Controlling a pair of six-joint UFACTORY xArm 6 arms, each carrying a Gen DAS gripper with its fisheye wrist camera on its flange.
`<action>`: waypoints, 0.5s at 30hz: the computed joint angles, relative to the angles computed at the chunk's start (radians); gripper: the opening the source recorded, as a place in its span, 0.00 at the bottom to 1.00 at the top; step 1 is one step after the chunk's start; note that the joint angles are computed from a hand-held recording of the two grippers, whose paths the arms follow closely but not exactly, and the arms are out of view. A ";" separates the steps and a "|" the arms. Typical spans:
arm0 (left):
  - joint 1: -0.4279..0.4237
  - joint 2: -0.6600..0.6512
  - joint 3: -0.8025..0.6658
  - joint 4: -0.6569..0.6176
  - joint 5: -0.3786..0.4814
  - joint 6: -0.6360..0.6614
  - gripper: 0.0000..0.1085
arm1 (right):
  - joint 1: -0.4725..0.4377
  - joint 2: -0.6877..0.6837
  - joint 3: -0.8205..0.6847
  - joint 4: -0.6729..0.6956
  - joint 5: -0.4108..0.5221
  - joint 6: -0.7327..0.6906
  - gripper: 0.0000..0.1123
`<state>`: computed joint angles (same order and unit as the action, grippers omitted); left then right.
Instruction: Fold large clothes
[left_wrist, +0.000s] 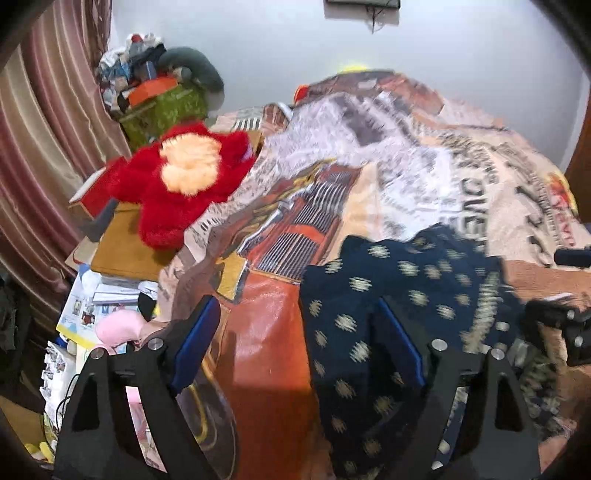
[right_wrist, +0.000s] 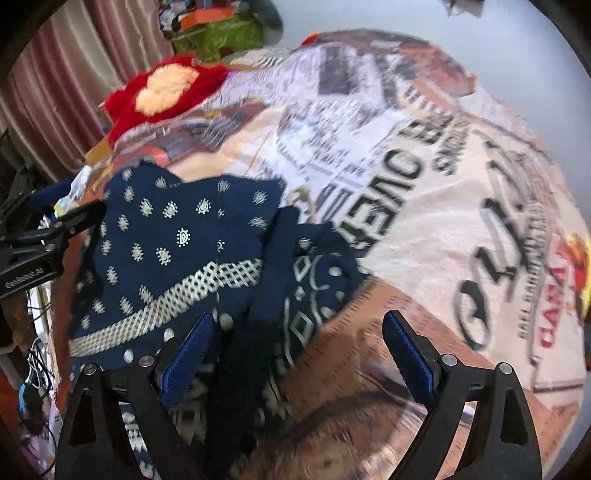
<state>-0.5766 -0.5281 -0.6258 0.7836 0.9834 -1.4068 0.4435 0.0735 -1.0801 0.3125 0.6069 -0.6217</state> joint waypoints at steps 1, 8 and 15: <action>-0.041 -0.034 -0.002 0.012 0.030 -0.019 0.79 | -0.004 -0.037 0.027 -0.001 -0.020 -0.003 0.82; -0.379 -0.135 -0.117 0.160 0.354 -0.167 0.79 | -0.036 -0.349 0.178 0.238 -0.008 -0.189 0.81; -0.780 -0.084 -0.304 0.352 0.710 -0.305 0.79 | -0.126 -0.693 0.269 0.555 0.100 -0.368 0.81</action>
<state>-1.3568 -0.6117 -0.9295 1.1360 1.6930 -1.7119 0.3175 -0.6199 -0.8113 0.8677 0.7071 -0.9894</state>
